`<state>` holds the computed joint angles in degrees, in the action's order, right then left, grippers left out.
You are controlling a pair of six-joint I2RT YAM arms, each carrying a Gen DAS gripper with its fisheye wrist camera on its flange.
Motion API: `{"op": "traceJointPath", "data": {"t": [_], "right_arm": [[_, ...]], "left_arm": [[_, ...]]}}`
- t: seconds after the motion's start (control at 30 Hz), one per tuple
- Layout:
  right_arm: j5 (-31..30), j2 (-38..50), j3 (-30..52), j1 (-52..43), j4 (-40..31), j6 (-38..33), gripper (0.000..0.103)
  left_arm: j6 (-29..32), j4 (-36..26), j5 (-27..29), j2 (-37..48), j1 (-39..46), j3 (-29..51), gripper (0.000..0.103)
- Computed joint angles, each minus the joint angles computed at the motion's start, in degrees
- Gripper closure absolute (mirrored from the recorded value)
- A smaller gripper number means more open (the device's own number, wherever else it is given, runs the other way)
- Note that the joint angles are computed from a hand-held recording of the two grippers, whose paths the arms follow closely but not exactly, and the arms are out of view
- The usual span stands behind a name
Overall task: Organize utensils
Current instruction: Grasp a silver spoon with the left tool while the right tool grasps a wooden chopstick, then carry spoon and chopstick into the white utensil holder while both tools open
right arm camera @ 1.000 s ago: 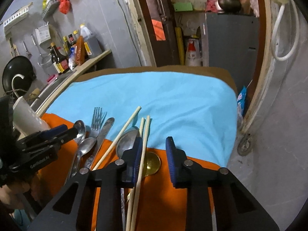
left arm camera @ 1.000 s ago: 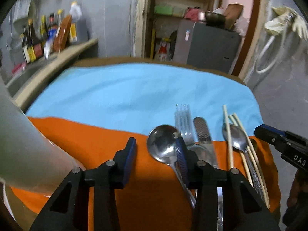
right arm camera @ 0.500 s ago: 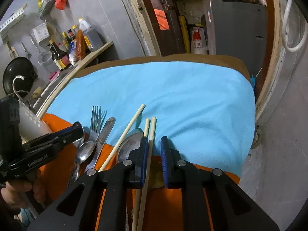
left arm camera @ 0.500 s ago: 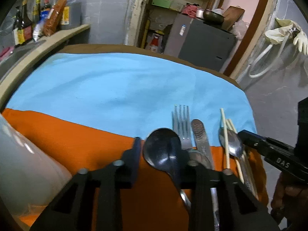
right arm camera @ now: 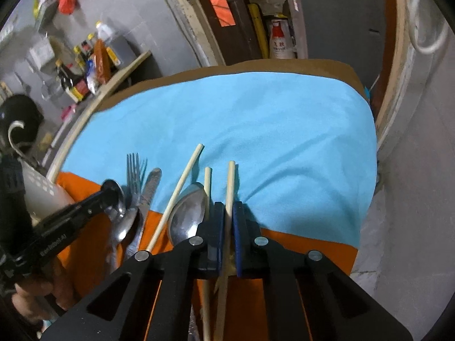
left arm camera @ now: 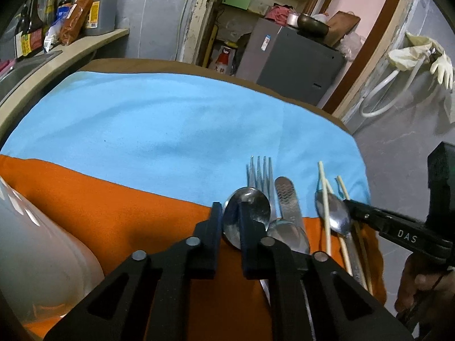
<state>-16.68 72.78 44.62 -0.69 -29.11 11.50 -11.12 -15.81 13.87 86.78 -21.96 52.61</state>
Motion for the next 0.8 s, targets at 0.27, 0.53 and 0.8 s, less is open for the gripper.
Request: {"op": "traceJointPath", "data": {"t": [0.27,0.53,0.8], "right_arm": [[-2.1,-11.9,-4.9,-1.4,0.7,5.8,0.1],[10.7,-30.1,-7.6,9.3,1.2,14.4,0.1],[33.7,-31.3,0.2,31.4,6.1,19.0,0.1]], "left_arm": [[1.1,1.9,-3.4,-7.3,-3.4,-2.8,0.103],[1.1,3.7,-7.6,-20.6,-4.6,-7.2,0.103],[3.3,-4.6,-2.0,-28.5,4.0,-0.4,0.103]]}}
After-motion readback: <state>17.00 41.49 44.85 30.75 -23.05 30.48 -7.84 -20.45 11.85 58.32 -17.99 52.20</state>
